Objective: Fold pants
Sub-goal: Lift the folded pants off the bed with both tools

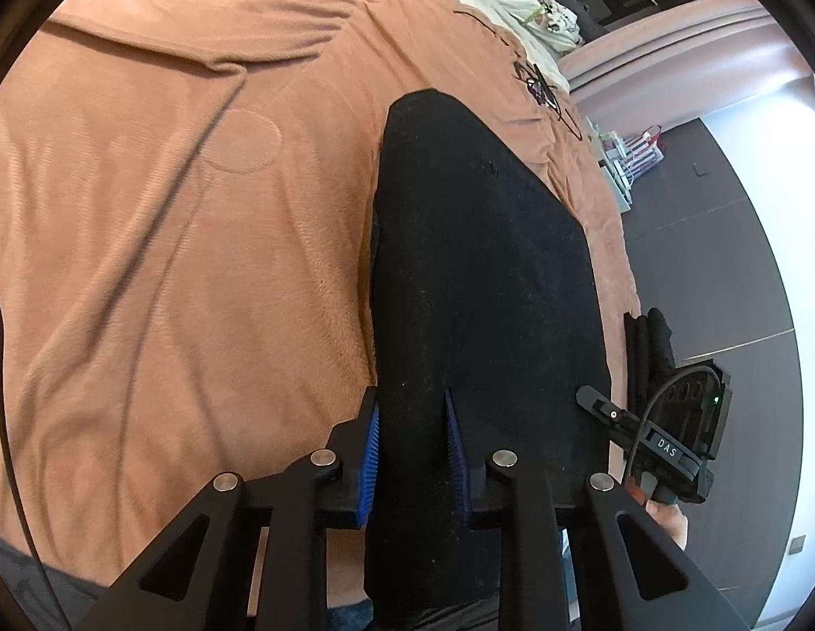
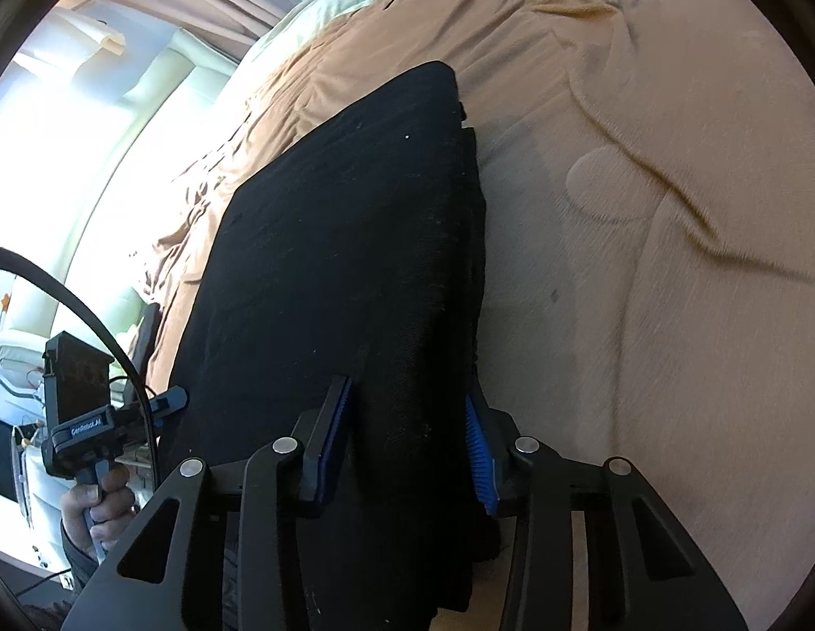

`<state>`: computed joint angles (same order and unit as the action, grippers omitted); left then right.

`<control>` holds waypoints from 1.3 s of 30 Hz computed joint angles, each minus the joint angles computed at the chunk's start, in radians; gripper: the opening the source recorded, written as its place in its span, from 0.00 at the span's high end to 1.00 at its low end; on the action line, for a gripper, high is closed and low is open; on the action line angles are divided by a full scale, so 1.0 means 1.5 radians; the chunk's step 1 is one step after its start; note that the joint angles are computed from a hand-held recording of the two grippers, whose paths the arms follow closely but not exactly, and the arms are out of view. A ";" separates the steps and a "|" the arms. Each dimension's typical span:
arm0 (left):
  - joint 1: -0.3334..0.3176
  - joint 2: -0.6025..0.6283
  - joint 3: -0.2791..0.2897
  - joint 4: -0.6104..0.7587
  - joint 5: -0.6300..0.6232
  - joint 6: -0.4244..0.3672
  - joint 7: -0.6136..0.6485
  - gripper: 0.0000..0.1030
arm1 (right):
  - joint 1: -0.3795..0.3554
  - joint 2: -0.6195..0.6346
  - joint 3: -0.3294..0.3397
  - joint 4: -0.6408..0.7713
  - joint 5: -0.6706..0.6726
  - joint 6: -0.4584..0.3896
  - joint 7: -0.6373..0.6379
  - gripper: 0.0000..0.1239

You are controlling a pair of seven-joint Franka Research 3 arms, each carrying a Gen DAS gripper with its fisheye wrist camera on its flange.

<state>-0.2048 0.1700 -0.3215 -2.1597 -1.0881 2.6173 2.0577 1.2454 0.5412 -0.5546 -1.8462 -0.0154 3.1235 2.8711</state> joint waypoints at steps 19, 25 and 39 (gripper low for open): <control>0.010 -0.021 0.037 -0.029 0.123 -0.036 -0.051 0.65 | -0.120 0.053 0.141 0.107 0.045 -0.020 -0.079 0.67; 0.030 0.010 0.023 0.002 0.111 -0.035 -0.046 0.63 | -0.162 0.068 0.170 0.107 0.076 0.022 -0.085 0.52; 0.069 0.105 -0.012 0.102 0.128 -0.052 -0.052 0.56 | -0.436 0.135 0.473 0.140 0.132 0.155 -0.269 0.51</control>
<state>-0.1008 0.3277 -0.3398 -2.0070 -0.8955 2.5389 1.9797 0.5909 0.7444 0.1542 -1.6364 0.1824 3.3560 2.4678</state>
